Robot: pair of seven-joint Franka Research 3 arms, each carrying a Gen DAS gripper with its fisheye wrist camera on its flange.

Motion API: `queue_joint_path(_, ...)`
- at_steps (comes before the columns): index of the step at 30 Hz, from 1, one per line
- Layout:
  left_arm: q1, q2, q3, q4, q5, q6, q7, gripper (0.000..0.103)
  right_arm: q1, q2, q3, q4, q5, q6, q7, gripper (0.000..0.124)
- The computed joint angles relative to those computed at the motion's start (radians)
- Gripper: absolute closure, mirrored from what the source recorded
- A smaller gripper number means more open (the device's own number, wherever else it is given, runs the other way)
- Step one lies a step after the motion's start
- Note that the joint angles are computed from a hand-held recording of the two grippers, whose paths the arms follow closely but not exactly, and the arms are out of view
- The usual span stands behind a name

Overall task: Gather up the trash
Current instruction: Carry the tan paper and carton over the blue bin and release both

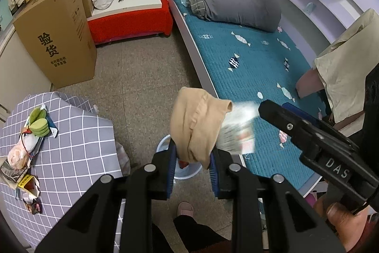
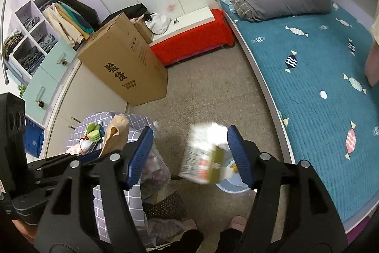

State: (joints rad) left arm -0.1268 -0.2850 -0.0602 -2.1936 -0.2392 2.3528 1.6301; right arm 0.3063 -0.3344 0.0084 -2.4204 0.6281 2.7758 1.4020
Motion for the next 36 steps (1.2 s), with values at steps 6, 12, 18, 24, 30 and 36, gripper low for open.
queue_joint_path(6,-0.004,0.027,-0.009,0.026,0.001,-0.005,0.001,0.079,-0.02,-0.02,0.002,-0.011,-0.022,-0.003,0.015,0.057)
queue_joint_path(12,-0.011,0.055,-0.02,0.049,-0.009,-0.011,0.015,0.079,-0.048,-0.053,0.019,-0.04,-0.089,0.009,0.072,0.055)
queue_joint_path(18,-0.018,0.087,-0.034,0.074,-0.023,-0.018,0.032,0.078,-0.071,-0.075,0.016,-0.065,-0.13,0.022,0.117,0.052)
queue_joint_path(24,-0.021,0.122,-0.048,0.11,-0.034,-0.02,0.043,0.076,-0.099,-0.097,0.018,-0.082,-0.174,0.041,0.156,0.05)
queue_joint_path(30,-0.02,0.133,-0.054,0.118,-0.06,-0.005,0.041,0.04,-0.119,-0.117,0.021,-0.098,-0.205,0.048,0.198,0.049)
queue_joint_path(36,-0.021,0.114,-0.055,0.099,-0.057,0.003,0.033,0.039,-0.115,-0.128,0.024,-0.103,-0.217,0.041,0.223,0.049)
